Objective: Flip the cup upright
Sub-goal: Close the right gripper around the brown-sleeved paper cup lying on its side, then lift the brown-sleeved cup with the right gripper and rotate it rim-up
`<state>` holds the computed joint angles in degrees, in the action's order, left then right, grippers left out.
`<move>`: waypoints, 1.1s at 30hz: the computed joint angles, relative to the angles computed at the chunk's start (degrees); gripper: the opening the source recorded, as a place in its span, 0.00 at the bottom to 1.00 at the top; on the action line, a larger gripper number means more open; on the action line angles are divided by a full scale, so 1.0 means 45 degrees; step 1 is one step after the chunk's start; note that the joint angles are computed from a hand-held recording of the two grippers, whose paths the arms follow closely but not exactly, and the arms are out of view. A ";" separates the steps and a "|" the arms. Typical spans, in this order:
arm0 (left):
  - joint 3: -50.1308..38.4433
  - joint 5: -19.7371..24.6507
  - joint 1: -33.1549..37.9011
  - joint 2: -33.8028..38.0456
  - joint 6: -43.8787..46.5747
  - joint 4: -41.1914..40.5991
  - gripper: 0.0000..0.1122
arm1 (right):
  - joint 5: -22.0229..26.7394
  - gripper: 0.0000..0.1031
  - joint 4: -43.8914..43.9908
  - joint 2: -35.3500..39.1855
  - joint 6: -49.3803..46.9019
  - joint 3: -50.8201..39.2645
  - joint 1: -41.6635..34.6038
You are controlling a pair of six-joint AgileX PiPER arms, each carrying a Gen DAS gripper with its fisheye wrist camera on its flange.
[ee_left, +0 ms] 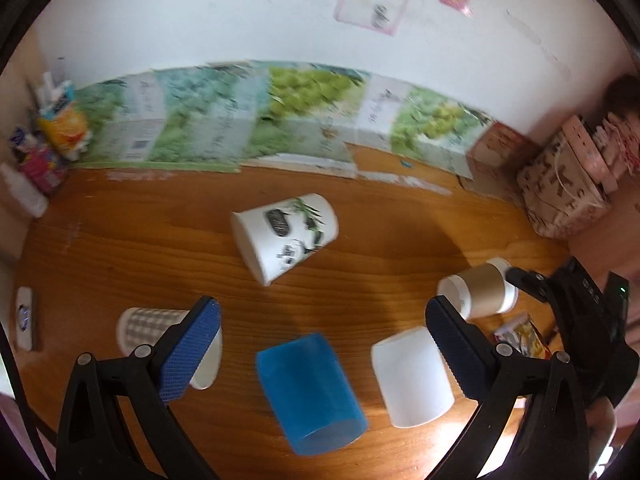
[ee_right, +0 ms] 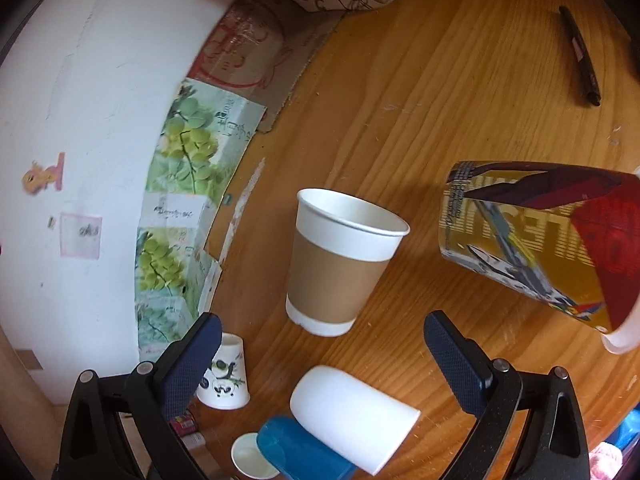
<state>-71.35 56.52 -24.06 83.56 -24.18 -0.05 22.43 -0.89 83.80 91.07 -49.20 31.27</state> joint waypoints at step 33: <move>-0.2764 0.1490 -0.0486 0.3314 0.3803 -0.2196 0.91 | 0.0740 0.60 0.4443 0.2037 -0.5731 -0.1901 -0.1565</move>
<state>-83.79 63.22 -26.24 98.47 -7.07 -9.94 25.76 19.11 92.97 65.28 -57.75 24.23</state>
